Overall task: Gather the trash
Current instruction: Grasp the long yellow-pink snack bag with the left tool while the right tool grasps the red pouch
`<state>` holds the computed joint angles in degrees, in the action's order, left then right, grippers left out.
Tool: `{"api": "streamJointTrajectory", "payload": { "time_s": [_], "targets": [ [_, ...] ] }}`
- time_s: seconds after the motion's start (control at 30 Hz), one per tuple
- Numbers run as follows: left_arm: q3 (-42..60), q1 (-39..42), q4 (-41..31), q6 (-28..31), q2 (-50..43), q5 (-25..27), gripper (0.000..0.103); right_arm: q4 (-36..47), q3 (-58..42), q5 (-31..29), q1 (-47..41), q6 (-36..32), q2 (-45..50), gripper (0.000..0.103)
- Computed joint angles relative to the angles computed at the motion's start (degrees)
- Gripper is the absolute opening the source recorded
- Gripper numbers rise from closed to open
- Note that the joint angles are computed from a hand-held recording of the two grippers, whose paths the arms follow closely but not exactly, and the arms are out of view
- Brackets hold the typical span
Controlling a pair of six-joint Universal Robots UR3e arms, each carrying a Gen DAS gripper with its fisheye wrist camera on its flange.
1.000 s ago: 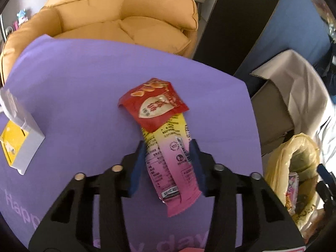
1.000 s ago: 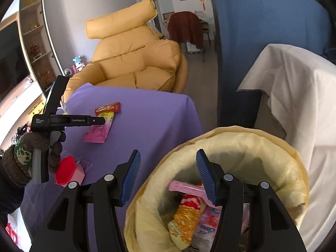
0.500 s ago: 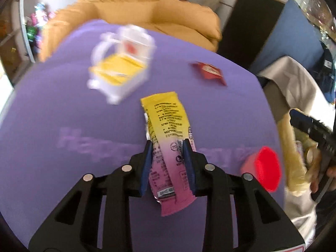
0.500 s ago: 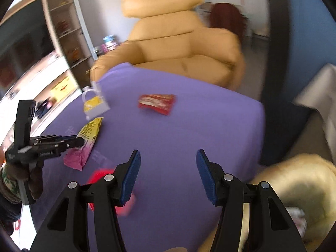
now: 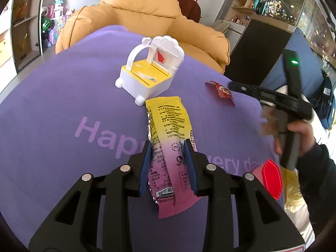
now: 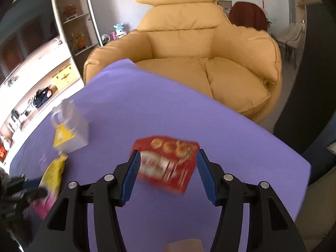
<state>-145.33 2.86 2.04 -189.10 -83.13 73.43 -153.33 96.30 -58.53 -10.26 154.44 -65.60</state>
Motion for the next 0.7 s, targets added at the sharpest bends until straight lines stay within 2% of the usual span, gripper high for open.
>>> {"api": "streamJointTrajectory", "payload": {
  "time_s": [0.1,0.2,0.47,0.53,0.63,0.7],
  "targets": [
    [-1.02,2.37,-0.37,0.25,0.47,-3.13,0.033,5.36,-9.21,-1.81,1.72,1.91,6.52,0.053],
    [-1.42,2.39,-0.5,0.16,1.07,-3.59,0.034,8.8,-13.01,-1.63,2.25,0.04,8.53,0.056],
    [-2.09,3.16,-0.04,0.24,1.29,-4.95,0.037,7.12,-8.86,-6.86,5.27,-4.08,5.58,0.058],
    [-2.11,3.43,-0.06,0.52,1.27,-5.46,0.039,8.75,-8.27,-6.14,5.41,-4.89,4.67,0.06],
    [-2.13,3.86,-0.14,0.76,1.31,-6.27,0.041,14.67,-7.63,-0.14,3.4,-8.17,3.12,0.06],
    [-2.07,3.89,-0.17,0.82,1.26,-6.29,0.041,12.71,-4.34,1.28,2.86,-10.25,1.76,0.061]
  ]
}}
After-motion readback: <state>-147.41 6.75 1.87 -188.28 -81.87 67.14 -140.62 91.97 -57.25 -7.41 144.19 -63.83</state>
